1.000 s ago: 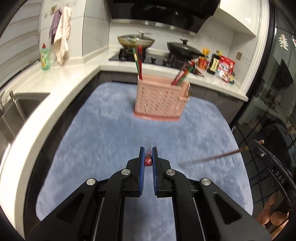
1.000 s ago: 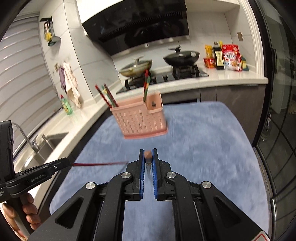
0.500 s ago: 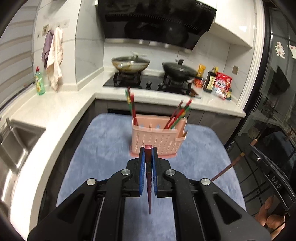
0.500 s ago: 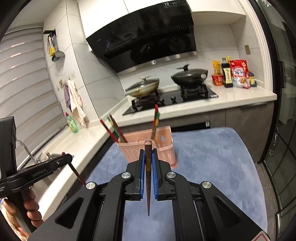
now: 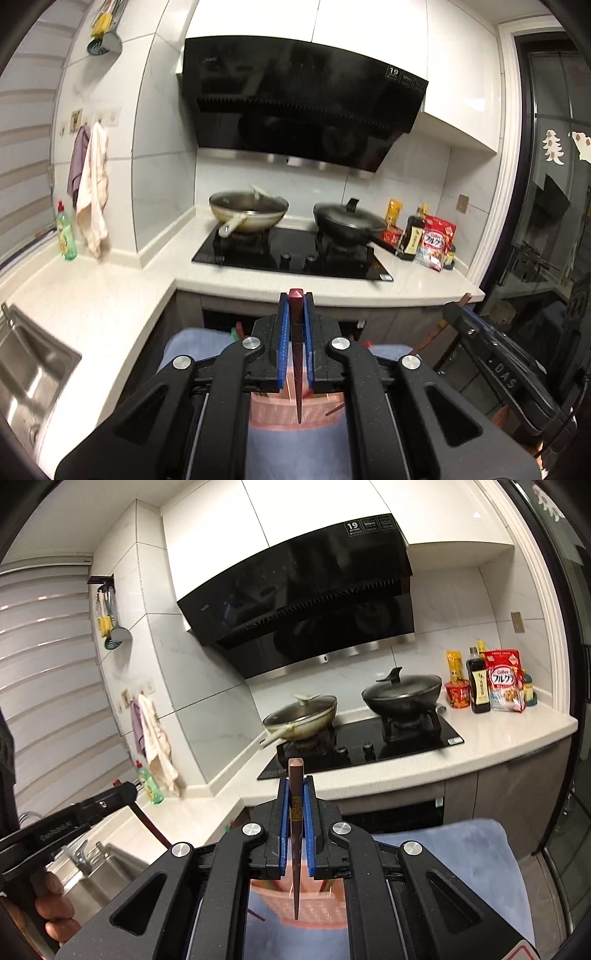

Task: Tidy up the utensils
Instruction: 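Lift both chopsticks up over the pink holder, then lower both chopsticks into the holder and open both tools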

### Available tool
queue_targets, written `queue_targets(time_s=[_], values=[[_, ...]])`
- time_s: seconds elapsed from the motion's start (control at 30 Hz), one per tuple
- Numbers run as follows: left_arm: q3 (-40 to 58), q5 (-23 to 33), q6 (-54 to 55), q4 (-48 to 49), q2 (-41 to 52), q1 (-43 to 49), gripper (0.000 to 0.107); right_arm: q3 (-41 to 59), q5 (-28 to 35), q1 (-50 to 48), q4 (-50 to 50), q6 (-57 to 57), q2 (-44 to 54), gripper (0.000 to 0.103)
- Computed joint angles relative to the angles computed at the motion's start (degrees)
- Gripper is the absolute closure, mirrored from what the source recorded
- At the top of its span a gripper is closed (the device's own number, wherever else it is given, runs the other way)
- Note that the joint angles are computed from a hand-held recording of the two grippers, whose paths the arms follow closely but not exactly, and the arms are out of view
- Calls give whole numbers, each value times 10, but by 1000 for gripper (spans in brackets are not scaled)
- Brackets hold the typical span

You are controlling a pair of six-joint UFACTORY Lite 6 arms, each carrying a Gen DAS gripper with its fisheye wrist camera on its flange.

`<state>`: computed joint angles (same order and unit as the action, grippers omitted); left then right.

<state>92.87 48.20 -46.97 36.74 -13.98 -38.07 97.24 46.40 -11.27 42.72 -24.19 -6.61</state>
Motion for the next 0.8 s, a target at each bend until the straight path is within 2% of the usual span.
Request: queue_targets(time_s=[0.1, 0.23, 0.37, 0.47, 0.7, 0.8], values=[[42, -27, 27, -18, 47, 41, 100, 54, -8, 17, -4, 23, 59, 96], [41, -72, 54, -52, 77, 91, 100, 86, -43, 52, -50, 56, 115, 96], [-5, -124, 60, -69, 79, 126, 100, 58, -69, 72, -72, 59, 128, 96], [-29, -143, 65, -82, 86, 142, 100, 22, -86, 78, -73, 51, 128, 96], [-64, -163, 75, -103, 98, 150, 100, -12, -104, 94, -88, 47, 143, 96], [-77, -165, 64, -91, 91, 144, 97, -27, -114, 104, -105, 51, 134, 89]])
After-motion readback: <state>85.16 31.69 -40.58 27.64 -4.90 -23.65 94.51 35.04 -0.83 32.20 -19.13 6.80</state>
